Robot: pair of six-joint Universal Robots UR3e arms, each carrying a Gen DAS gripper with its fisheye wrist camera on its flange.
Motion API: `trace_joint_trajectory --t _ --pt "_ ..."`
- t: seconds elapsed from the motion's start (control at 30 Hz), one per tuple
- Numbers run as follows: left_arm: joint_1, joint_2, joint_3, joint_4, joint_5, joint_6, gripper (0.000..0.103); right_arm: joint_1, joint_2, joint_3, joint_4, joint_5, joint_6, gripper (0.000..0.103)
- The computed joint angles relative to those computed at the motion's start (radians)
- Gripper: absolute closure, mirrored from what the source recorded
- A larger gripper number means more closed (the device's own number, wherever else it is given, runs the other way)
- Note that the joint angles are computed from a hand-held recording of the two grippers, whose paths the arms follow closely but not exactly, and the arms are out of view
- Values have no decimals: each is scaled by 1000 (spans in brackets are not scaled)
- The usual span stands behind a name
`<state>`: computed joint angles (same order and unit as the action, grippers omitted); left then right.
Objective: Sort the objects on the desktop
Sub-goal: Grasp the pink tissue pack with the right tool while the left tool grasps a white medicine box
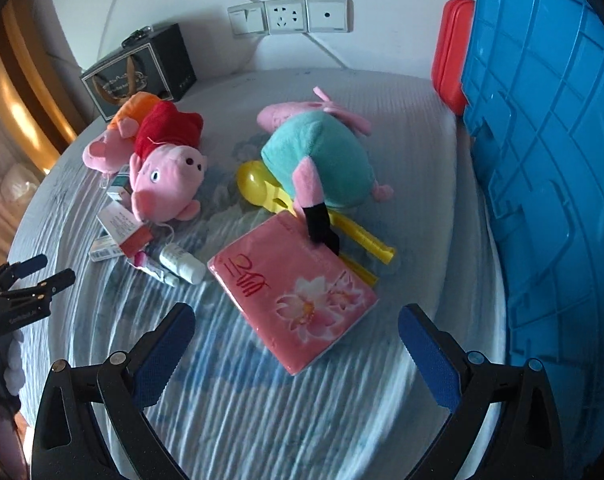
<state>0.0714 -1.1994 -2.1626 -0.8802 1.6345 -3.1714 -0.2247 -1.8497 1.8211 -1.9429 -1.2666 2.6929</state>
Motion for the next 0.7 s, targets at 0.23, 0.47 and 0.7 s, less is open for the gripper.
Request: trace_joint_trajectory --t 0.23,0.47,0.7 --pt "11 -249 65 147 -22 95 22 35 140 -35 -57 -56 23 0" --pt "-7 -403 124 201 -77 181 21 88 291 -106 -78 -92 -9 0" --pt "21 -401 144 172 -152 150 33 96 375 -157 -48 -45 -39 0"
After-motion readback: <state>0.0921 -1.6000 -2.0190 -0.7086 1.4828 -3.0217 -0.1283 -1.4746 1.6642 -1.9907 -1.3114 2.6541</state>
